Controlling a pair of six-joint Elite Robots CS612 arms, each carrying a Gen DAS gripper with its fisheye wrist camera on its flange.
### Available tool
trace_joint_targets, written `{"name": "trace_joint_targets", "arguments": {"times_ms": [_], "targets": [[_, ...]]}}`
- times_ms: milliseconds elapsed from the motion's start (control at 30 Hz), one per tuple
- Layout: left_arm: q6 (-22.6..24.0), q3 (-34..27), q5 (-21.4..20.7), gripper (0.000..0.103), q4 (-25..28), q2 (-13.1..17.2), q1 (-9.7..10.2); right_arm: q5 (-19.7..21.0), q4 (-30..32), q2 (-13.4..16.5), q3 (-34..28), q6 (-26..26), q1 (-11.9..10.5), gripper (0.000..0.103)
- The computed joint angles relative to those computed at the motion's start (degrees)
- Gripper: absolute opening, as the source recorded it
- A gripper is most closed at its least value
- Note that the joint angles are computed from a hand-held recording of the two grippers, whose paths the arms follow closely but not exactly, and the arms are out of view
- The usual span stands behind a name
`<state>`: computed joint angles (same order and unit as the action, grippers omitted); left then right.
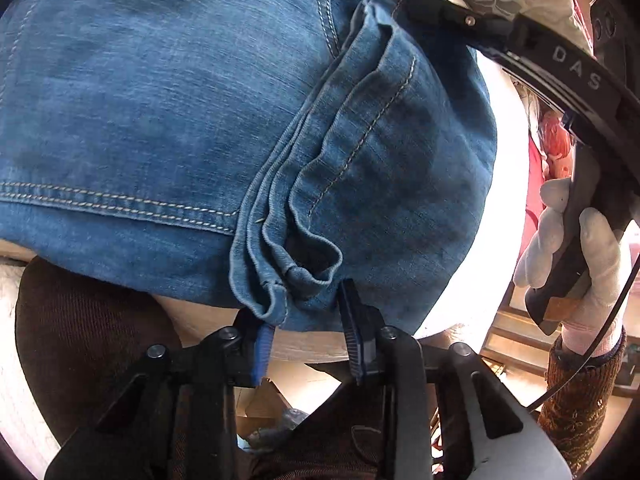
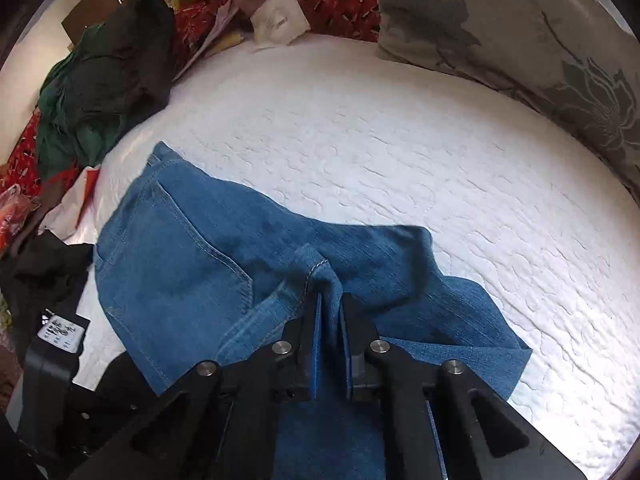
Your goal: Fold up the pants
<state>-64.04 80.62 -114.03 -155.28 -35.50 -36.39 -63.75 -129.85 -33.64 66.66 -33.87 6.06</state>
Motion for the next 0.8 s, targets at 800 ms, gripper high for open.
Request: {"name": "trace_joint_targets", "arguments": {"times_ms": [800], "targets": [[7.07,-6.8,8.86,0.028,5.55,2.27,-0.54,0.71,-5.14,1.22,3.14,10.97,-4.32,0.034]]}}
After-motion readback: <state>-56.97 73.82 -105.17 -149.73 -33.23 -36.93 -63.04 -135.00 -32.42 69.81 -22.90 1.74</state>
